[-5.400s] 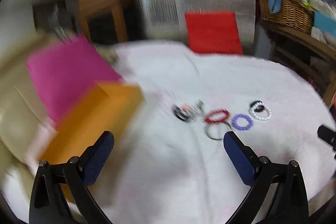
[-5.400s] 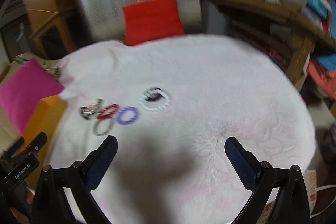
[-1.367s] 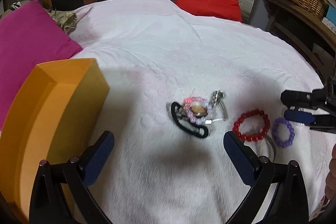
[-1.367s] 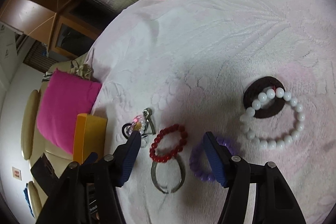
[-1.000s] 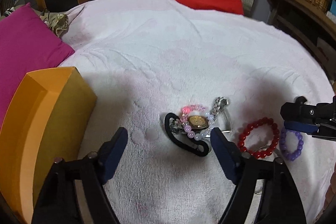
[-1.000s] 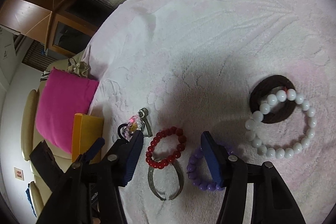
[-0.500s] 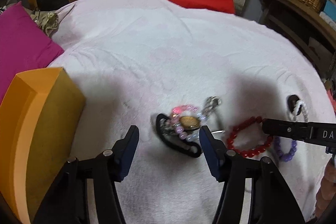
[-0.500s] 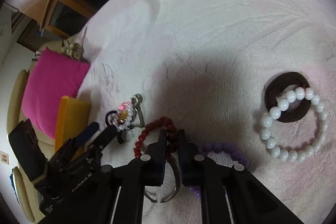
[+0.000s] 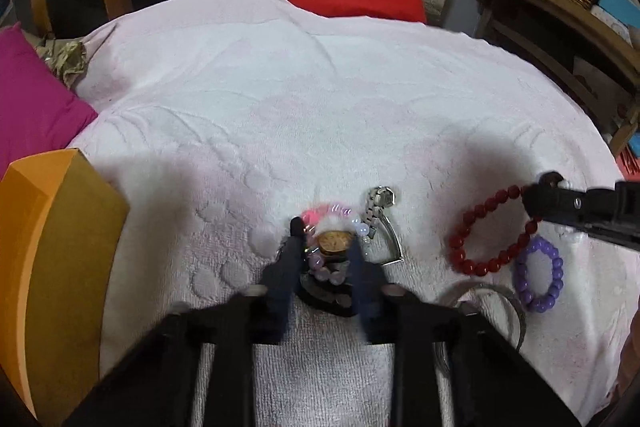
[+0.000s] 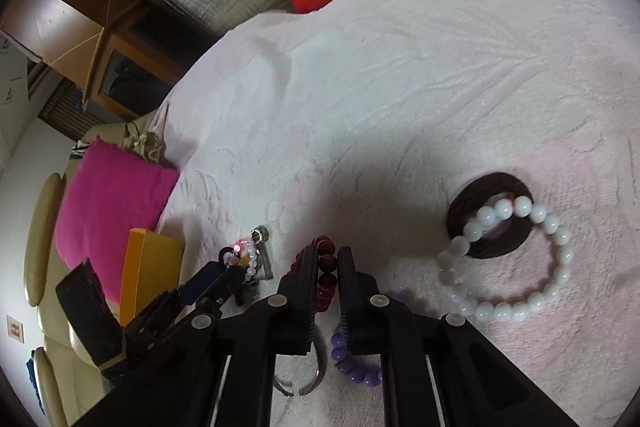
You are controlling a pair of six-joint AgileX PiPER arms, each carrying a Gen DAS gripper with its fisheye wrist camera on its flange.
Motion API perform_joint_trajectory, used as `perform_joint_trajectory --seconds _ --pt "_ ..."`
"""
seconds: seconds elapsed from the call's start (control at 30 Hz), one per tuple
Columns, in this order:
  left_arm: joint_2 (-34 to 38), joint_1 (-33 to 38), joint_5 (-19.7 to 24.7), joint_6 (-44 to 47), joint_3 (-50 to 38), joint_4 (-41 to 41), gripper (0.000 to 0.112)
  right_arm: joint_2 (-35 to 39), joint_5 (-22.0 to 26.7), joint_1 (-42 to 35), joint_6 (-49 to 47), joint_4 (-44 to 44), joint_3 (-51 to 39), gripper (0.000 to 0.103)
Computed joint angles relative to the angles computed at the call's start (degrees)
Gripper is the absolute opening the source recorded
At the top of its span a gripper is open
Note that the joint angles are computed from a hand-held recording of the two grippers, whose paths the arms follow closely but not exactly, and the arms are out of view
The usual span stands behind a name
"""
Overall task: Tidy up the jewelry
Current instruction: 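Grasp the pink bead bracelet with the left tool while the right tool grasps the red bead bracelet, then carry both bracelets into the orange box and open both tools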
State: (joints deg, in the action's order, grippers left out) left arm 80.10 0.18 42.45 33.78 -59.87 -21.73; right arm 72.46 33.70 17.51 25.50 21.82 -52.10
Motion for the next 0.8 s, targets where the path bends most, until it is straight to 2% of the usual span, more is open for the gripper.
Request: perform_joint_trajectory --seconds 0.07,0.17,0.23,0.43,0.8 --pt "0.00 0.72 1.52 1.95 -0.19 -1.17 0.007 -0.14 -0.45 0.59 0.83 -0.81 0.04 0.011" --pt "-0.20 3.06 6.12 6.32 -0.72 -5.12 0.006 -1.19 -1.86 1.04 0.41 -0.55 0.51 0.011" --pt "-1.15 3.79 7.24 8.15 -0.09 -5.80 0.006 -1.86 -2.65 2.39 2.90 -3.00 0.23 0.011" --pt "-3.84 9.60 14.61 15.41 0.36 -10.71 0.006 -3.84 -5.03 5.70 11.62 -10.34 0.31 0.011" --pt "-11.09 18.39 20.50 21.96 1.08 -14.30 0.006 -4.09 -5.34 10.82 20.21 -19.73 -2.00 0.011"
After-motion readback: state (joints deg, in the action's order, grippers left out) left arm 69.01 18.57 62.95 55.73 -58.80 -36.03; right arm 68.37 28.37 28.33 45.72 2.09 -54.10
